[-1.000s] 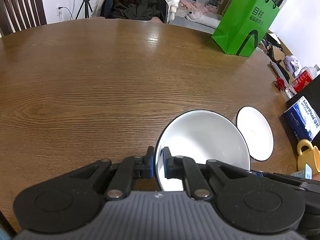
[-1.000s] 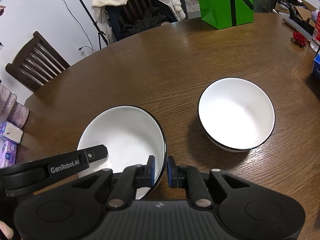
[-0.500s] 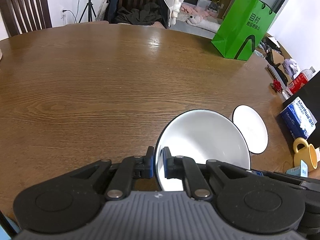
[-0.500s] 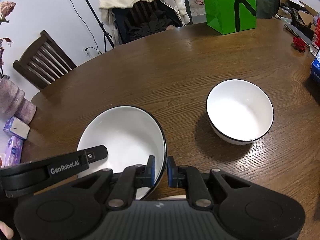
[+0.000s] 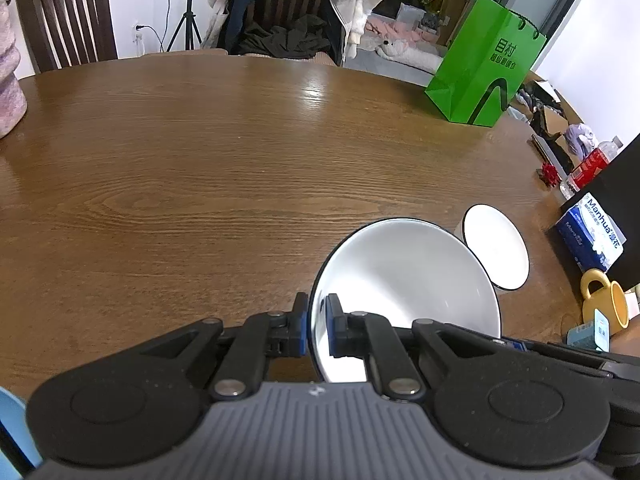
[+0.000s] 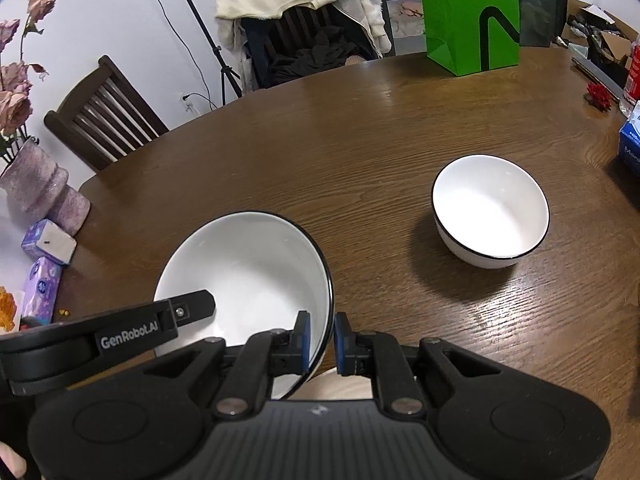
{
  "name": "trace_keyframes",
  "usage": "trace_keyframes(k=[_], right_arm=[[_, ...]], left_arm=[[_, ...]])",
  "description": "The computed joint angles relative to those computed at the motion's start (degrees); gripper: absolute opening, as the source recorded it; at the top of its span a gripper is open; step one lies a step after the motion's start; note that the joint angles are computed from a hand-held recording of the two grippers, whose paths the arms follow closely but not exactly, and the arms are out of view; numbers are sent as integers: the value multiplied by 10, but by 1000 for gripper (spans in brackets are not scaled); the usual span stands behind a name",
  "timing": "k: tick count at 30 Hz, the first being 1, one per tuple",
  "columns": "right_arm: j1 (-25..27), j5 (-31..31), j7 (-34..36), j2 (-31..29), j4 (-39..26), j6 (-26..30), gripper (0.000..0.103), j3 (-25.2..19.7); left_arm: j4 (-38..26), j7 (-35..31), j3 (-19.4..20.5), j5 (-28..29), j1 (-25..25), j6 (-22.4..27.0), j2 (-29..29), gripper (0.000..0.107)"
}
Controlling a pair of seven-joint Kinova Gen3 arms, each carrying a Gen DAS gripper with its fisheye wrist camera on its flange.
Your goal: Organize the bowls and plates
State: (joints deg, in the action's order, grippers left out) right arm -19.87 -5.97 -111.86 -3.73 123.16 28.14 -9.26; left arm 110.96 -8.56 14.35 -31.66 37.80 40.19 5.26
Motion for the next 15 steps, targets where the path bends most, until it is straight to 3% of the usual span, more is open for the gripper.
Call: trace_keyframes(k=[15], right_arm=[[-20, 51, -92, -42, 12, 17, 12, -42]], left_arm=[[36, 23, 36, 1, -15, 19, -55, 9]])
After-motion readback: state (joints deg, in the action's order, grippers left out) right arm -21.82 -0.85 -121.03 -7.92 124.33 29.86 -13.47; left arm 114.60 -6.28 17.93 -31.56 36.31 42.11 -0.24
